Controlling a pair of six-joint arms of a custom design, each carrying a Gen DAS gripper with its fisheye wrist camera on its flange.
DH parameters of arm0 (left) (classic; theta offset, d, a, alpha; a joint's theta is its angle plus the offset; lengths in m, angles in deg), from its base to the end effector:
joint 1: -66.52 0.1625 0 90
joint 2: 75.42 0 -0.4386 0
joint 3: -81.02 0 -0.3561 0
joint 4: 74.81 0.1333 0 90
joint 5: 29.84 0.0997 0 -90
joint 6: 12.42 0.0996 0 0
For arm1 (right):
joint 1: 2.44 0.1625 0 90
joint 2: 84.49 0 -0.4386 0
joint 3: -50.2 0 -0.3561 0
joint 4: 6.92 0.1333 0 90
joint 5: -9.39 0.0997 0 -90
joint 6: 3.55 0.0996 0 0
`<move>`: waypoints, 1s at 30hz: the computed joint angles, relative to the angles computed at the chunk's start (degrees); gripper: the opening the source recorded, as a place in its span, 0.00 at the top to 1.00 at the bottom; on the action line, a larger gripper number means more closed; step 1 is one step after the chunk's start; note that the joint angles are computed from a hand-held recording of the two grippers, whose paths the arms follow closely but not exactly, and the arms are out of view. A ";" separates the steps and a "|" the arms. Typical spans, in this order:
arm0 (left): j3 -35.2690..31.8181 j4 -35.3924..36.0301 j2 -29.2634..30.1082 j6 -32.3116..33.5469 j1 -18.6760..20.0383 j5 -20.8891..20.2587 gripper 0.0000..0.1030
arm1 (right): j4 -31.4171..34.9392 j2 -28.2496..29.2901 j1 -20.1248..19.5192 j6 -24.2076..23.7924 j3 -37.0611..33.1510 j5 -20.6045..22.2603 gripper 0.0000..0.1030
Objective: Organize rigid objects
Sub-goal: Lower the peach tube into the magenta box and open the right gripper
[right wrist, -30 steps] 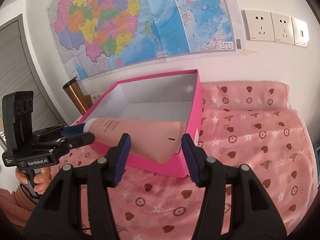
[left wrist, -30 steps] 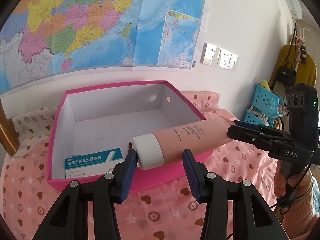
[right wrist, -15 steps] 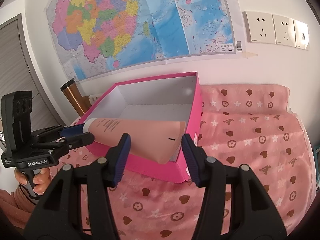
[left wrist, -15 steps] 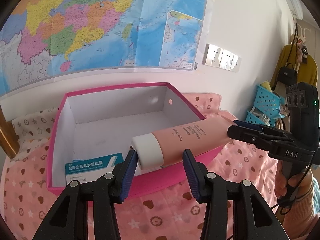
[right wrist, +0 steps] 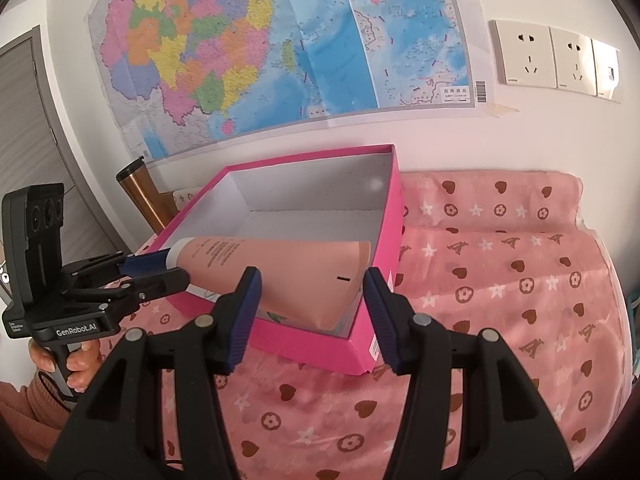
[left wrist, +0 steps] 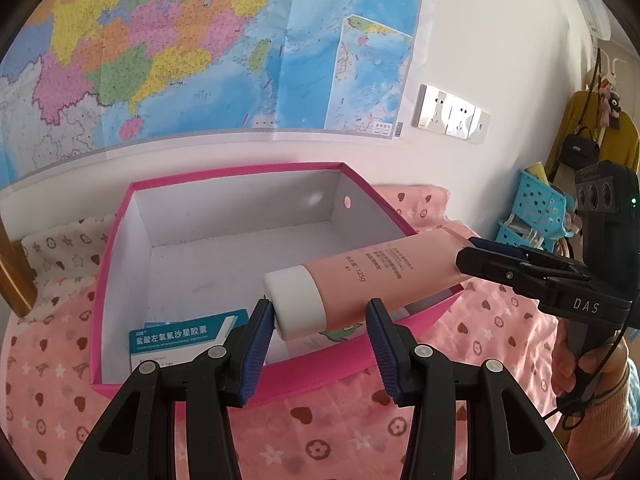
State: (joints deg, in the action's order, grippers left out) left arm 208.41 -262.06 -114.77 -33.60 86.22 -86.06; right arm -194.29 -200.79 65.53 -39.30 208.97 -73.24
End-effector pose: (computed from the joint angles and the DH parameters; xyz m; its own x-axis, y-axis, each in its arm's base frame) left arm -0.3723 -0.3337 0.0189 -0.6751 0.5815 -0.4539 0.7351 0.5822 -0.3475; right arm 0.0580 -0.2462 0.3400 -0.9041 -0.0885 0.4181 -0.3851 0.5931 -0.7071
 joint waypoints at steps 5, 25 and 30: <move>-0.33 0.29 0.28 -0.02 0.34 0.03 0.54 | -0.93 0.98 0.34 0.20 -0.07 -0.60 0.46; -1.29 1.26 0.65 0.18 1.03 0.32 0.53 | -3.27 4.12 2.08 1.11 -0.84 -2.82 0.46; -1.71 1.63 0.93 0.36 1.37 0.40 0.53 | -3.72 5.14 2.41 1.14 -1.17 -3.60 0.46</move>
